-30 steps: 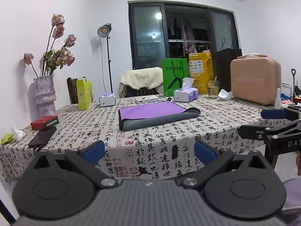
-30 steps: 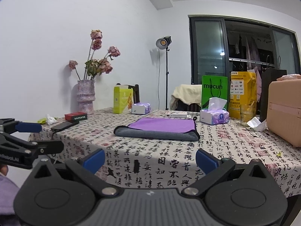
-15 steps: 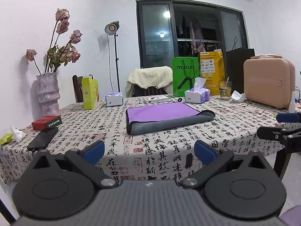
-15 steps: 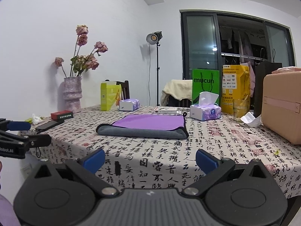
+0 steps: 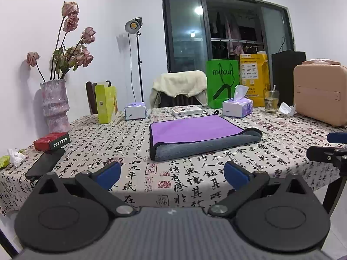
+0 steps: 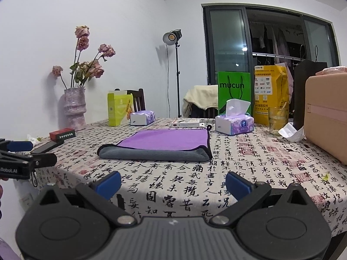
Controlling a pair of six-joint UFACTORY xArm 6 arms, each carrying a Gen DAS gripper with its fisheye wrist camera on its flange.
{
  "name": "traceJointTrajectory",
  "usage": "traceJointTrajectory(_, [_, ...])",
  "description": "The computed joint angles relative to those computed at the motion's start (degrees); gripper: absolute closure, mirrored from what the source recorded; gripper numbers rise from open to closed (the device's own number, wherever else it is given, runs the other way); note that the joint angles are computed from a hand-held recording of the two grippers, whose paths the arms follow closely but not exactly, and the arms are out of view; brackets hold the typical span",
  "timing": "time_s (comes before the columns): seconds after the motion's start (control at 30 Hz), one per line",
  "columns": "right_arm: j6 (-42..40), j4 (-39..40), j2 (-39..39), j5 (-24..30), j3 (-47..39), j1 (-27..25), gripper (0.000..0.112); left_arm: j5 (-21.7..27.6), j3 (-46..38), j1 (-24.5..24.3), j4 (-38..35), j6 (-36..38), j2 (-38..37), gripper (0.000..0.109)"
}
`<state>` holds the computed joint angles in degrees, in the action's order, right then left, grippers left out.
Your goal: Fold towel
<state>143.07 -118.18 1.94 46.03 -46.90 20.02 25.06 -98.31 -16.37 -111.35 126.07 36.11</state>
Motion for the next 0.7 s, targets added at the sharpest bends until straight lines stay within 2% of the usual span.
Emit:
traceJointTrajectory(0.43, [0.95,-4.12,3.64,-6.18,-5.65,-6.21,0.009,-4.71,-13.04,-2.41,12.32,-13.61,8.60,0.006])
traceJointTrajectory(0.7, [0.92,-5.92,6.69,-9.60,-9.84,-9.55,0.009,-6.40,-22.59,-3.27,24.01,-26.18,15.57,0.006])
